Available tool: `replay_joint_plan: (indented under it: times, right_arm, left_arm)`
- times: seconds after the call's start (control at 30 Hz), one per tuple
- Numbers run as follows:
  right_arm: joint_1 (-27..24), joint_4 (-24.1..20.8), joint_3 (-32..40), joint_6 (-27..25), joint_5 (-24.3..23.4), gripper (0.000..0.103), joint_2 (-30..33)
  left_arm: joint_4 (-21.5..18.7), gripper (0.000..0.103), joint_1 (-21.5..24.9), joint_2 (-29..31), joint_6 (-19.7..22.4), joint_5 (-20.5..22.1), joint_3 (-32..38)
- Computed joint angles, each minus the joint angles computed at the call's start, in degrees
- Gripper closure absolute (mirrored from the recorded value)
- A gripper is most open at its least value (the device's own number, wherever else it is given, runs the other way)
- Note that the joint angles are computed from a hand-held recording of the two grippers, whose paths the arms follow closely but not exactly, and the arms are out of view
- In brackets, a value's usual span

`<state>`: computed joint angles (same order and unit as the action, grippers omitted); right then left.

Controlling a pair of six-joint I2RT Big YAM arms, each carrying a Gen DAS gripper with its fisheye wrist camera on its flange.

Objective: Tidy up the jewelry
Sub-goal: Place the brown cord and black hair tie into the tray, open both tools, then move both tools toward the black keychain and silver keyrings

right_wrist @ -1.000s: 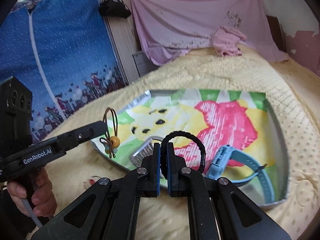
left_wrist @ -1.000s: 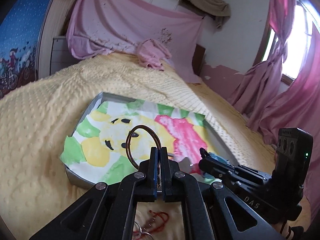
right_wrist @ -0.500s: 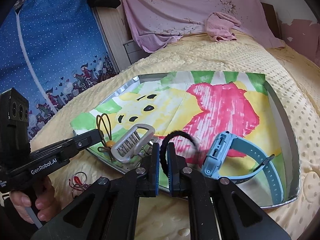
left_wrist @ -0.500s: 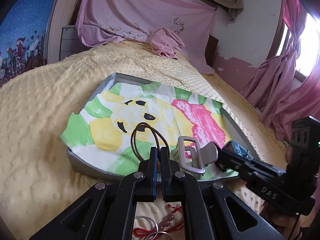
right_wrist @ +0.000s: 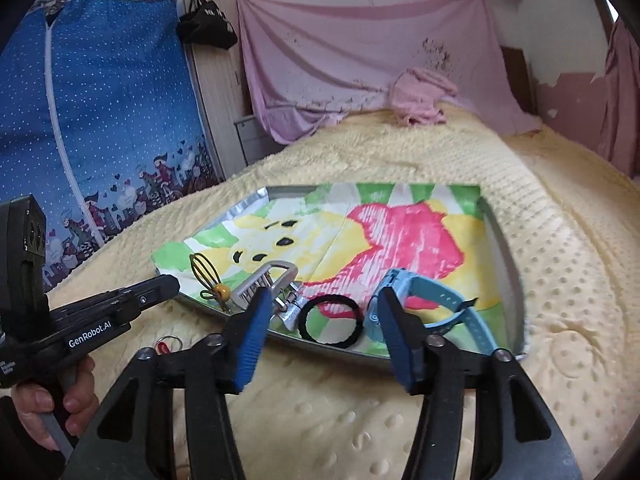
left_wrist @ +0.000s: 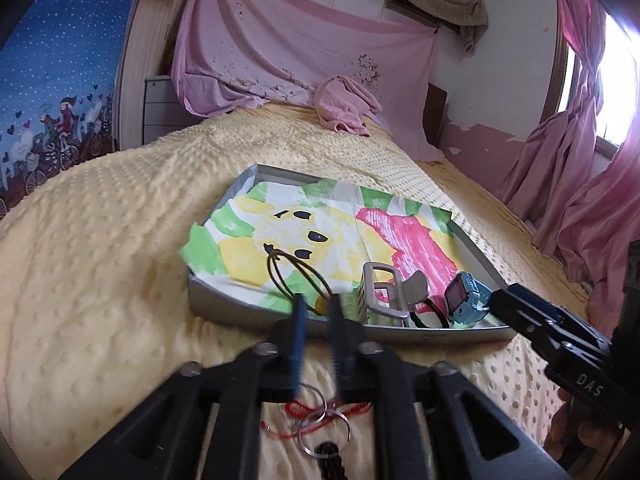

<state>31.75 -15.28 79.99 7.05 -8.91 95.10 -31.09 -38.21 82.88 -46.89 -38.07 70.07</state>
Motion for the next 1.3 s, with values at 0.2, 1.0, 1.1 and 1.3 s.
replay_joint_plan:
  times: [0.2, 1.0, 1.1, 1.3]
  right_arm:
    - [0.05, 4.85, -5.08, 0.21, 1.45, 0.04, -4.55]
    - [0.61, 11.47, -20.59, -0.6, 3.97, 0.008, -18.98]
    - [0.59, 10.28, -21.94, -1.65, 3.86, 0.008, -20.29]
    - [0.61, 7.05, -23.41, -3.78, 2.68, 0.008, -21.45]
  left_arm:
    - [0.38, 0.029, -3.27, -1.65, -0.17, -8.6, -1.39]
    - [-10.0, 0.002, -16.01, -8.14, -10.23, -23.86, -6.8]
    - [-11.34, 0.002, -17.17, -8.23, -11.04, -23.7, -7.24]
    - [-13.94, 0.002, -18.29, -7.76, -11.57, -21.9, -7.36]
